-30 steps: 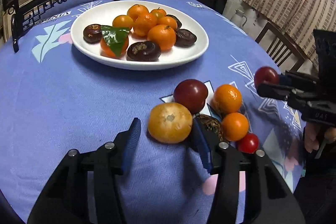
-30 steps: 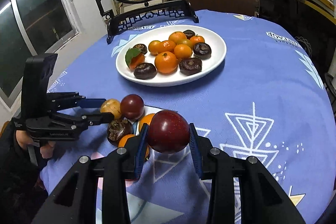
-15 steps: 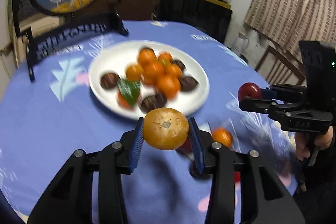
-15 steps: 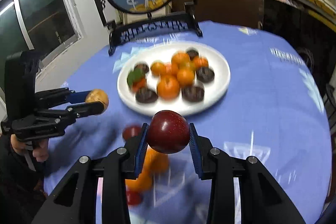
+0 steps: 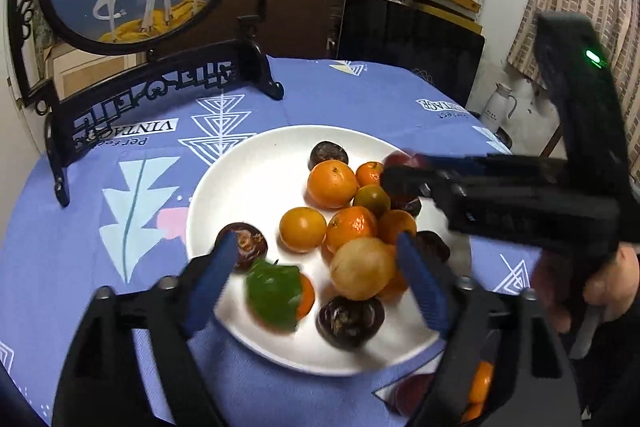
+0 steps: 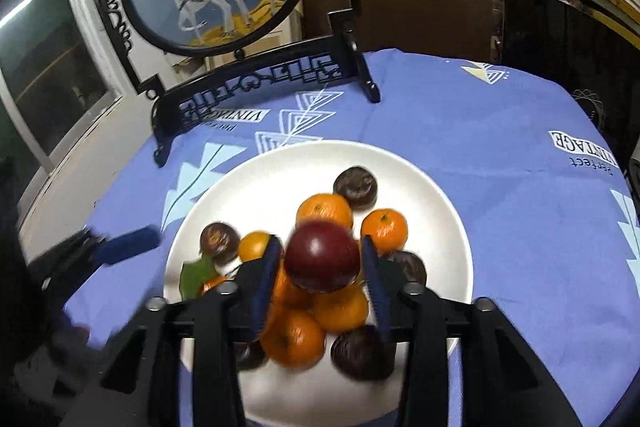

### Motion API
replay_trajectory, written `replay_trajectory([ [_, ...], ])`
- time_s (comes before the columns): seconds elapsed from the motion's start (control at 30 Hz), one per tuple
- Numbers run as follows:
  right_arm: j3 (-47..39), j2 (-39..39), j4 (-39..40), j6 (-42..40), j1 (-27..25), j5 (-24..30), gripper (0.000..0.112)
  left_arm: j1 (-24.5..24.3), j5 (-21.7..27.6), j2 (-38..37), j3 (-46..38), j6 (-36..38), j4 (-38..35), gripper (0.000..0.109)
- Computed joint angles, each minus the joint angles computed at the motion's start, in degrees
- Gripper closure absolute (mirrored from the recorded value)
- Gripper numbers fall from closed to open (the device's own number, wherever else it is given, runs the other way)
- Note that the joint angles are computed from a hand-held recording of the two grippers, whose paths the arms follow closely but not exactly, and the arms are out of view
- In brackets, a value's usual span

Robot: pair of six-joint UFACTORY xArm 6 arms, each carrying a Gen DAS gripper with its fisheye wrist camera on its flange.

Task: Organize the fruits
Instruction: 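Lower the yellow fruit and red plum onto the white plate, opening both tools, then grasp a dark purple fruit with the left tool while the right tool grasps a red plum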

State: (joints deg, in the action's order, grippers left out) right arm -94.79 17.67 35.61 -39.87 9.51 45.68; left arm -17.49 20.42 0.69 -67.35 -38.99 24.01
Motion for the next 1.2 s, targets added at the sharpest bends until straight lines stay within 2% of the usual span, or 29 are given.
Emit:
replay_trajectory([
  [0.03, 1.29, -0.97, 1.25, -0.56, -0.15, -1.26, 0.055, -0.19, 0.16, -0.91, 0.98, -1.11, 1.51, 0.025],
  [0.1, 4.60, -3.80, 3.55, -2.79, -1.06, -1.86, 0.055, -1.04, 0.20, -3.81, 4.00, -1.19, 2.60, 0.025],
  [0.2, 11.13, -9.57, 7.64, -7.10, -3.75, -0.63, 0.053, -3.74, 0.83, -9.00, 9.62, -0.27, 4.53, 0.022],
  [0.3, 19.02, -15.90, 11.05, -12.18, -6.79, 0.27, 0.045, -8.00, 1.92, -13.15, 15.03, -1.19, 8.21, 0.018],
  [0.43, 28.86, -22.52, 11.73, -15.77, -11.29, 2.15, 0.044, -12.41, 2.89, -13.49, 17.67, -0.87, 7.48, 0.018],
  [0.5, 33.09, -25.36, 12.04, -17.46, -13.00, 2.57, 0.044, -13.63, 3.70, -12.64, 17.51, -2.63, 9.39, 0.020],
  [0.57, 36.61, -27.79, 12.06, -18.76, -13.89, 2.17, 0.044, -14.26, 4.63, -11.51, 16.87, -3.65, 9.98, 0.029],
  [0.63, 38.87, -29.64, 12.38, -19.87, -15.15, 3.93, 0.044, -14.14, 4.85, -9.84, 16.09, -2.18, 8.00, 0.041],
  [0.7, 41.18, -31.84, 12.57, -21.45, -16.05, 4.83, 0.044, -13.83, 2.69, -9.20, 16.56, 1.25, 4.12, 0.046],
  [0.73, 42.03, -32.72, 12.51, -22.14, -16.24, 4.99, 0.044, -13.90, 1.79, -9.15, 16.81, 2.97, 2.43, 0.055],
  [0.77, 42.87, -33.70, 12.36, -23.07, -16.60, 5.72, 0.044, -14.05, 1.29, -9.04, 16.90, 4.53, 1.16, 0.059],
  [0.87, 44.35, -36.09, 12.57, -26.26, -18.05, 8.80, 0.044, -13.89, 0.93, -9.49, 17.65, 9.45, -5.06, 0.060],
  [0.93, 45.01, -37.28, 12.22, -27.81, -18.81, 10.39, 0.044, -13.29, 0.74, -10.61, 18.71, 10.18, -6.26, 0.060],
  [1.03, 45.91, -38.68, 10.65, -29.40, -19.38, 12.43, 0.044, -12.83, 3.13, -10.03, 18.18, 11.80, -8.48, 0.057],
  [1.13, 47.93, -40.59, 8.71, -31.23, -18.39, 12.71, 0.044, -13.65, 5.58, -7.66, 15.48, 9.75, -4.36, 0.056],
  [1.2, 49.79, -42.30, 7.85, -32.15, -16.80, 11.71, 0.044, -13.78, 5.35, -6.83, 14.71, 8.68, -2.42, 0.056],
])
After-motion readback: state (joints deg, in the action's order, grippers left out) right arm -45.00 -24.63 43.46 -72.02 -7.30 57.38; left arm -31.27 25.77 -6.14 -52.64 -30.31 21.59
